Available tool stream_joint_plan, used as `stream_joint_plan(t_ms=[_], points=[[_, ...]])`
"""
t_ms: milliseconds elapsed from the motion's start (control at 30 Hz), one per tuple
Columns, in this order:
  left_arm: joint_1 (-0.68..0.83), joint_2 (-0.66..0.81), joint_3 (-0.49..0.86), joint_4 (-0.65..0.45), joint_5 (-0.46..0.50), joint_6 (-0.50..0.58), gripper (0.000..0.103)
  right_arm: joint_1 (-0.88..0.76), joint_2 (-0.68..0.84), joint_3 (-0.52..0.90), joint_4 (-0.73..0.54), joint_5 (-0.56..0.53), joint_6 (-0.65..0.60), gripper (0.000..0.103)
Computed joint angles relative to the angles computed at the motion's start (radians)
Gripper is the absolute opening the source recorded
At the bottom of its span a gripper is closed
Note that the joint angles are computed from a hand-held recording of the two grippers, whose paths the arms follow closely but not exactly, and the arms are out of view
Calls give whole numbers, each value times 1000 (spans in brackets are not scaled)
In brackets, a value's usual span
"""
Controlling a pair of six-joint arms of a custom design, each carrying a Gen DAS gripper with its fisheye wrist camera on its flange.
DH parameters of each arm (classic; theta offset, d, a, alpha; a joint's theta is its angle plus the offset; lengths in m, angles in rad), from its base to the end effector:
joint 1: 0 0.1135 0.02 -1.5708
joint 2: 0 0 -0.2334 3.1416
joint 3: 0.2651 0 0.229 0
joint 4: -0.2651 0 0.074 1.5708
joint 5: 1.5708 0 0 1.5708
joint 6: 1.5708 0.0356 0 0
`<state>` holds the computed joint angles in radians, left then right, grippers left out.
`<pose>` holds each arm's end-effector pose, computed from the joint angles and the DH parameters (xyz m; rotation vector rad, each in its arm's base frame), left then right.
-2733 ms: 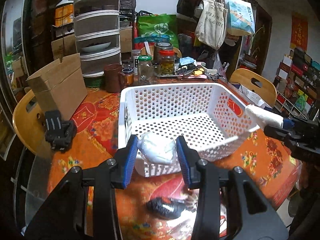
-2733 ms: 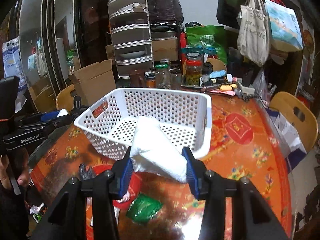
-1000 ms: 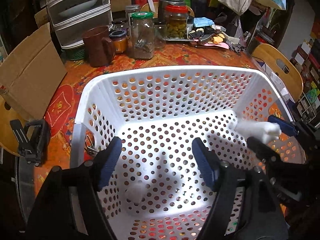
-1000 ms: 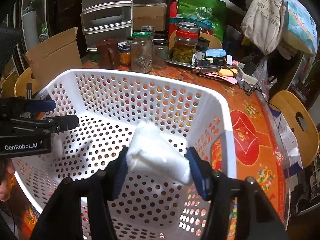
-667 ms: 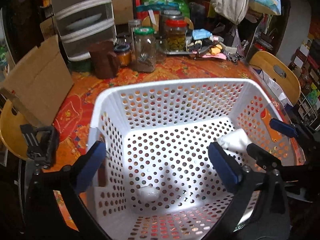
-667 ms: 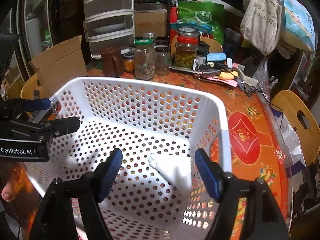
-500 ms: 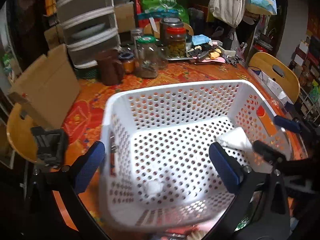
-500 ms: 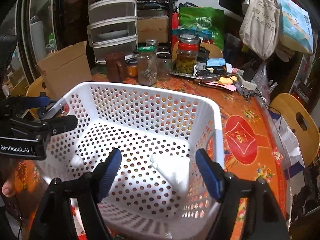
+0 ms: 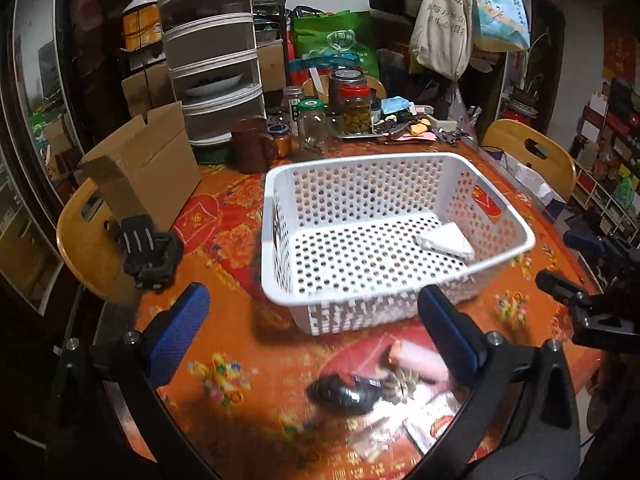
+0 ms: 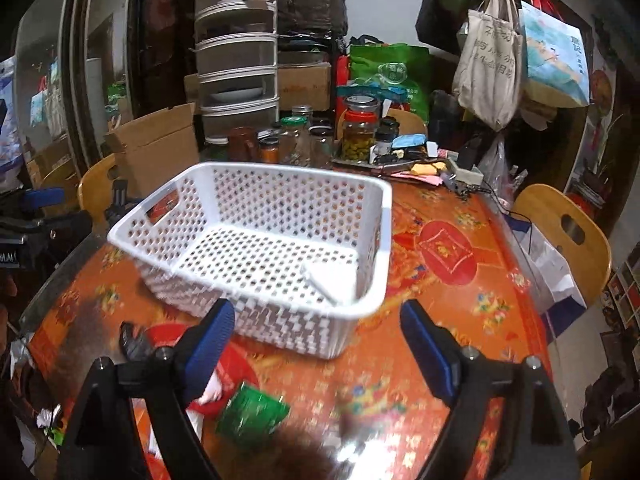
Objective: Organize soft objects
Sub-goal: 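Grasp the green packet with the right tool while the left tool grasps the dark glove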
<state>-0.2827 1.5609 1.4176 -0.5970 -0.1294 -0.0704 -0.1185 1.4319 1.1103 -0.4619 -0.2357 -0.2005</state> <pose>0.3140 -0.0864 0.3010 0.1786 2.2968 -0.0314 0.2922 -0.0264 0.2551 -0.2097 2.3207 0.1185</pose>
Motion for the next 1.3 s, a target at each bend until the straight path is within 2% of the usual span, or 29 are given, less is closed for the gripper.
stream_joint_plan(t_ms=[133,267,400,467,567,833,1033,1100,1200,1300], points=[[10,-88,-131,45,9,-13,103,-14,-85,-101,10,-27,4,85],[22,-139,-260,95,60,-34,103,-25,-135,-197,32,-53,16,85],[-5,-130,-369,180,16,-50,103,-24,-153,-287,67,-70,26,85],[-1,-127,-427,225,41,-72,103,-24,-147,-329,98,-84,29,85],[8,-55,-439,275,84,-86,103,-17,-96,-366,143,-95,33,85],[18,128,-412,375,92,-109,103,48,-7,-416,242,-55,54,82],[36,215,-376,402,114,-125,101,105,66,-402,279,-29,76,70],[44,238,-363,405,137,-131,98,126,80,-396,284,-4,87,62],[43,263,-345,407,147,-140,96,148,83,-396,294,11,98,57],[35,285,-331,412,149,-146,92,161,84,-395,294,26,101,57]])
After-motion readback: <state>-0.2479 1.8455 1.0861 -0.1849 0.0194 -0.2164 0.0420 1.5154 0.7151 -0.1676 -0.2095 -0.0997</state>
